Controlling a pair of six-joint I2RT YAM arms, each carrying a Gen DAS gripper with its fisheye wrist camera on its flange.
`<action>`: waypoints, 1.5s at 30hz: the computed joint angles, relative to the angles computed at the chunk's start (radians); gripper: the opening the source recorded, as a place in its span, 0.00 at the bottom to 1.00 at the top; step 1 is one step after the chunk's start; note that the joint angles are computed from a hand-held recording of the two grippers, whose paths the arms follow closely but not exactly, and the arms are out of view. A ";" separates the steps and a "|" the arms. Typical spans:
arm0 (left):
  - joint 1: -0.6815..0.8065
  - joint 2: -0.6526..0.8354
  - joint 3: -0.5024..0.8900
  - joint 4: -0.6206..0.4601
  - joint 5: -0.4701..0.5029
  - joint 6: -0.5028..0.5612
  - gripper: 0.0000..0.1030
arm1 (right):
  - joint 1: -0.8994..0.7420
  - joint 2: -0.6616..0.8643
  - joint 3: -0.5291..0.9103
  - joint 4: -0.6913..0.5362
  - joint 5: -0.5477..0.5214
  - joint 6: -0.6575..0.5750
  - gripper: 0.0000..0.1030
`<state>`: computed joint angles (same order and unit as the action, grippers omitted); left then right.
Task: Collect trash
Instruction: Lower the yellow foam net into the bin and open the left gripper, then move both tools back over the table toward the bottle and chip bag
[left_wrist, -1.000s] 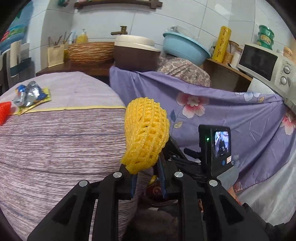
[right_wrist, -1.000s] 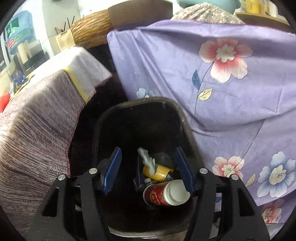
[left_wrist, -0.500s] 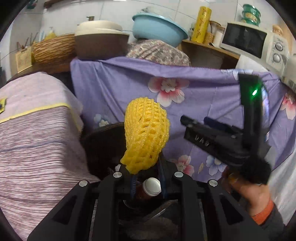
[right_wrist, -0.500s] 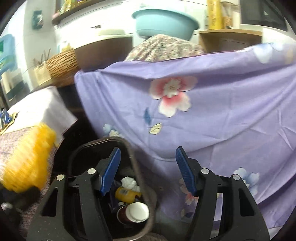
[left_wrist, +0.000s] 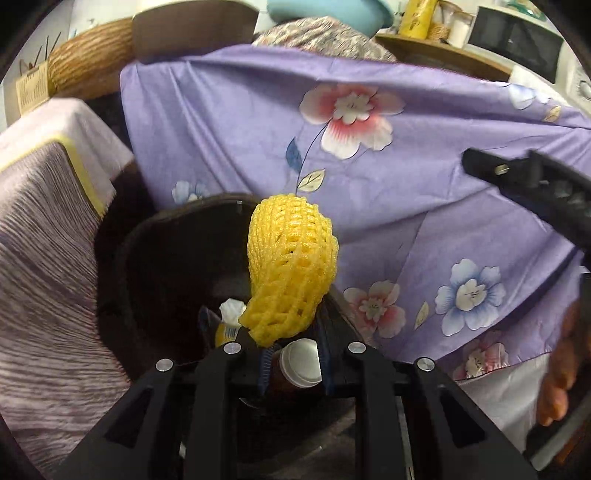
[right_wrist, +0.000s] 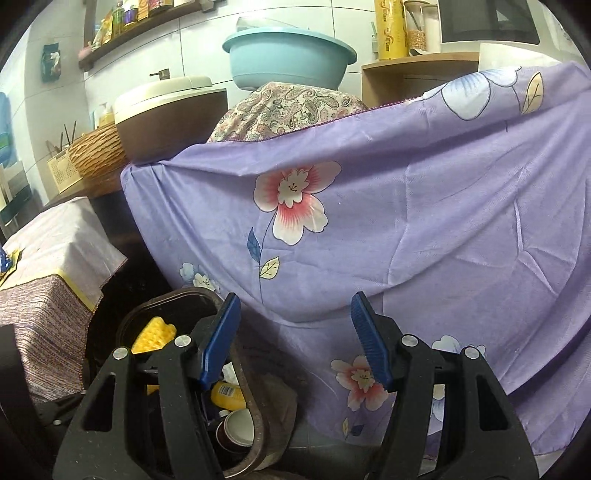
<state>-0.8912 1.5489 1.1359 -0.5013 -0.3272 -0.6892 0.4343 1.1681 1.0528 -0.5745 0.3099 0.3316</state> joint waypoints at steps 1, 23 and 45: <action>0.005 0.006 -0.002 0.003 0.004 -0.001 0.30 | 0.001 0.002 0.001 -0.001 0.001 -0.002 0.61; -0.143 -0.185 -0.005 -0.044 -0.185 0.025 0.88 | 0.026 -0.038 0.054 -0.035 0.034 -0.008 0.72; -0.390 -0.582 0.213 -0.917 -0.722 -0.483 0.95 | 0.484 0.128 0.313 -0.042 0.163 0.035 0.86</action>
